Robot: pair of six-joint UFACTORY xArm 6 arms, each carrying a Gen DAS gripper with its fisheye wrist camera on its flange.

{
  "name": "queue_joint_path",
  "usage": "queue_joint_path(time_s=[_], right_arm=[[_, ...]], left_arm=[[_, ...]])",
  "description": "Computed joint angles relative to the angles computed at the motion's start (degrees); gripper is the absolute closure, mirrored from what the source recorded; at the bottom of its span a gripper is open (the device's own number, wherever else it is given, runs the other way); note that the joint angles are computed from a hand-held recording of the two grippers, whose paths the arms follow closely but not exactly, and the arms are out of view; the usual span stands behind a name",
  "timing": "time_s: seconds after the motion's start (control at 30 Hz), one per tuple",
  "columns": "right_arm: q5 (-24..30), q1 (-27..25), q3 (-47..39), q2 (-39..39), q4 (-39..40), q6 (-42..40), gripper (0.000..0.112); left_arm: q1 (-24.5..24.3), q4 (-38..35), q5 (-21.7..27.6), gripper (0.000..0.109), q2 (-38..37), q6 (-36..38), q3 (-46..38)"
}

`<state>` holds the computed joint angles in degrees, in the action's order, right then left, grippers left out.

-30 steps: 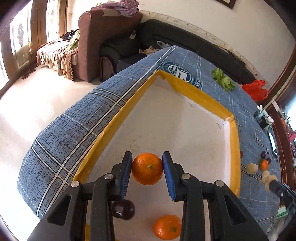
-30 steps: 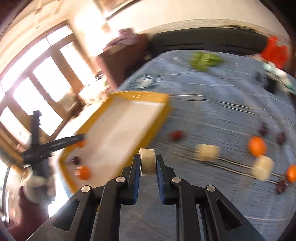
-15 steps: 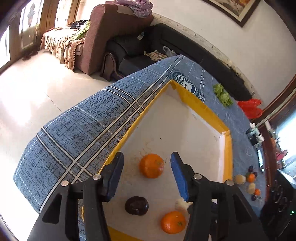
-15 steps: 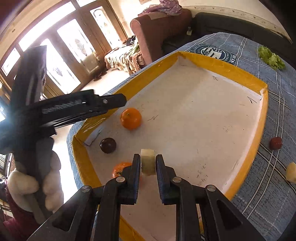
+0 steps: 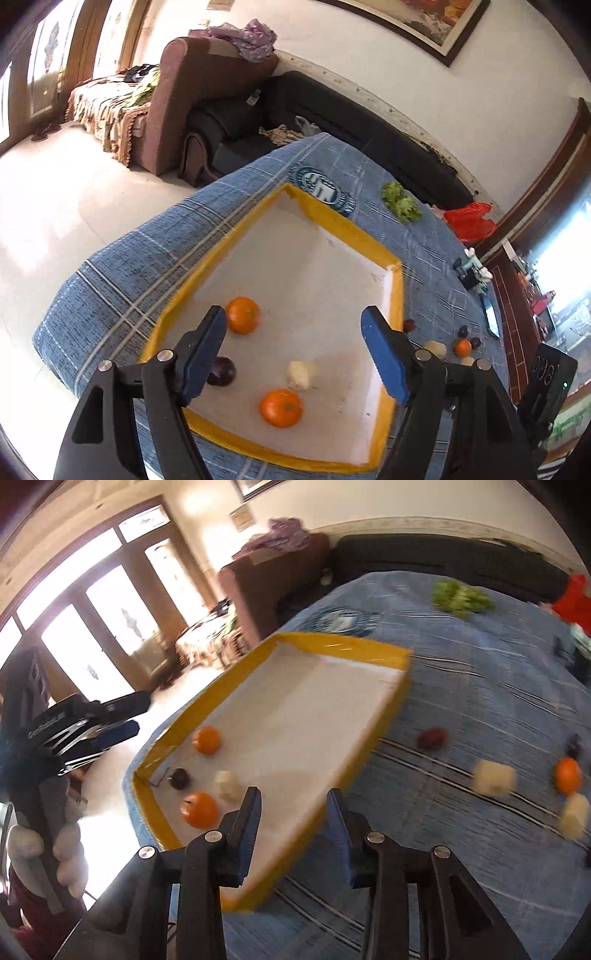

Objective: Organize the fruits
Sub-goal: 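Lower tangerine into tray with left tool while right releases yam piece there, then grasp white yam cylinder with left tool while right grasps pale yam block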

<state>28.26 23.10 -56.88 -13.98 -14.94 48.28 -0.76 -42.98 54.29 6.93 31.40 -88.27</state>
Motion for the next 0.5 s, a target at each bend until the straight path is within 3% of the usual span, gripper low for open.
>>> queue_joint_path(time_s=[0.1, 0.27, 0.4, 0.5], right_arm=[[1.7, -3.0, 8.8, -10.3, -4.3, 6.7, 0.071], [9.2, -8.9, 19.5, -26.4, -8.1, 12.5, 0.068], [12.1, -14.1, 24.5, -34.2, -6.9, 11.4, 0.068], [10.8, -18.4, 26.6, -35.5, -3.6, 8.2, 0.068]], left_arm=[[-1.6, -0.7, 0.8, 0.031, -2.2, 1.5, 1.9], [-6.1, -0.1, 1.4, 0.031, -5.2, 2.8, 5.2], [-10.8, 1.1, 1.7, 0.031, -6.4, 3.1, 7.2], [-14.4, 3.2, 0.7, 0.031, -6.5, 2.4, 8.1]])
